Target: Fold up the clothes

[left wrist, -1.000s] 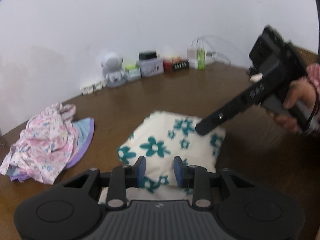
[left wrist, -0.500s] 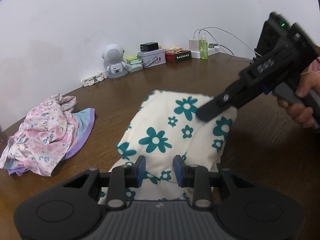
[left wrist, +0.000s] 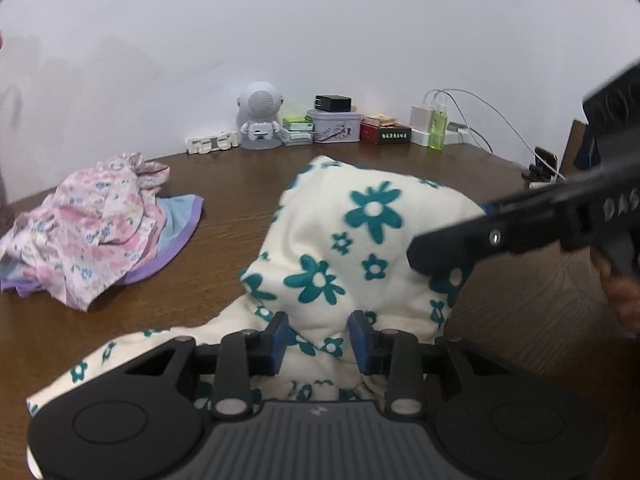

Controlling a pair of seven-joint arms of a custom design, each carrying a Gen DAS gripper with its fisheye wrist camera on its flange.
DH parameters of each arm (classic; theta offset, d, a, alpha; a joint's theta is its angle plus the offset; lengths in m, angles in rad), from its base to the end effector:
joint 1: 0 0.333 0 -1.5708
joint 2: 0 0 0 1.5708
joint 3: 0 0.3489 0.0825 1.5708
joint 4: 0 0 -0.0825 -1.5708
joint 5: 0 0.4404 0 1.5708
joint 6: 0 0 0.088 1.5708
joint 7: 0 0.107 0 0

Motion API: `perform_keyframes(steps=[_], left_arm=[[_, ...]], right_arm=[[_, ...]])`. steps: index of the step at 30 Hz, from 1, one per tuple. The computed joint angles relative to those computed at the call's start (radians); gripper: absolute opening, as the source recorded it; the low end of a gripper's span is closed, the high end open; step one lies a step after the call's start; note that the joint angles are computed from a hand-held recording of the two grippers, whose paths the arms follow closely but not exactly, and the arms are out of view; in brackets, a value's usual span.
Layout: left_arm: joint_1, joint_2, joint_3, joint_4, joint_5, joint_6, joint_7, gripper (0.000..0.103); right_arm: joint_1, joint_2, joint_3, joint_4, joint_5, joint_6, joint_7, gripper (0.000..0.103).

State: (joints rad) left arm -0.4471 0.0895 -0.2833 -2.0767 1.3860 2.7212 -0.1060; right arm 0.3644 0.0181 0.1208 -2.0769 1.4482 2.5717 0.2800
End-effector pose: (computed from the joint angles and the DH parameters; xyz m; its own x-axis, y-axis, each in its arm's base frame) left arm 0.4535 -0.4504 0.4282 -0.2177 -0.9758 0.0201 -0.5711 0.1107 -0.8134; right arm 0.5663 0.2799 0.4643 0.7094 -0.5711 -0.4131 -0.6027 -0.1876 -0.7756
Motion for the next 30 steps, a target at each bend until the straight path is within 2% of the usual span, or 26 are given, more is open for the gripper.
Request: perform_keyframes(steps=[1, 3, 5, 9, 12, 15, 20, 23, 26, 30], left_arm=[[0.0, 0.0, 0.0, 0.0, 0.003, 0.001, -0.005, 0.033], [0.0, -0.001, 0.001, 0.001, 0.012, 0.004, -0.013, 0.033], [0.0, -0.009, 0.0, -0.001, 0.027, 0.012, -0.024, 0.035], [0.001, -0.052, -0.009, -0.027, 0.039, 0.002, -0.019, 0.046], [0.001, -0.087, -0.026, -0.052, 0.005, -0.041, 0.025, 0.046], [0.003, -0.106, -0.04, -0.067, -0.024, -0.081, 0.064, 0.046], [0.013, -0.072, -0.039, -0.047, -0.106, -0.06, 0.168, 0.045], [0.012, -0.014, -0.031, 0.001, -0.16, -0.025, 0.257, 0.043], [-0.001, 0.04, -0.019, 0.049, -0.199, -0.012, 0.315, 0.043], [-0.015, 0.063, 0.009, 0.065, -0.187, 0.028, 0.285, 0.043]], right_arm=[[0.001, 0.001, 0.001, -0.006, 0.012, 0.015, 0.008, 0.051], [0.004, -0.002, 0.003, -0.015, 0.045, 0.04, -0.006, 0.04], [0.013, -0.016, 0.01, -0.022, 0.066, 0.081, -0.056, 0.035], [0.048, -0.054, 0.026, -0.033, -0.003, 0.207, -0.163, 0.033], [0.068, -0.072, 0.031, -0.036, -0.125, 0.29, -0.163, 0.033], [0.079, -0.081, 0.037, -0.05, -0.326, 0.38, -0.088, 0.033], [0.062, -0.098, 0.05, -0.1, -0.725, 0.476, 0.134, 0.033], [0.056, -0.107, 0.063, -0.131, -0.885, 0.537, 0.207, 0.033], [0.081, -0.117, 0.053, -0.148, -0.915, 0.551, 0.205, 0.033], [0.128, -0.124, 0.037, -0.16, -0.896, 0.547, 0.152, 0.033]])
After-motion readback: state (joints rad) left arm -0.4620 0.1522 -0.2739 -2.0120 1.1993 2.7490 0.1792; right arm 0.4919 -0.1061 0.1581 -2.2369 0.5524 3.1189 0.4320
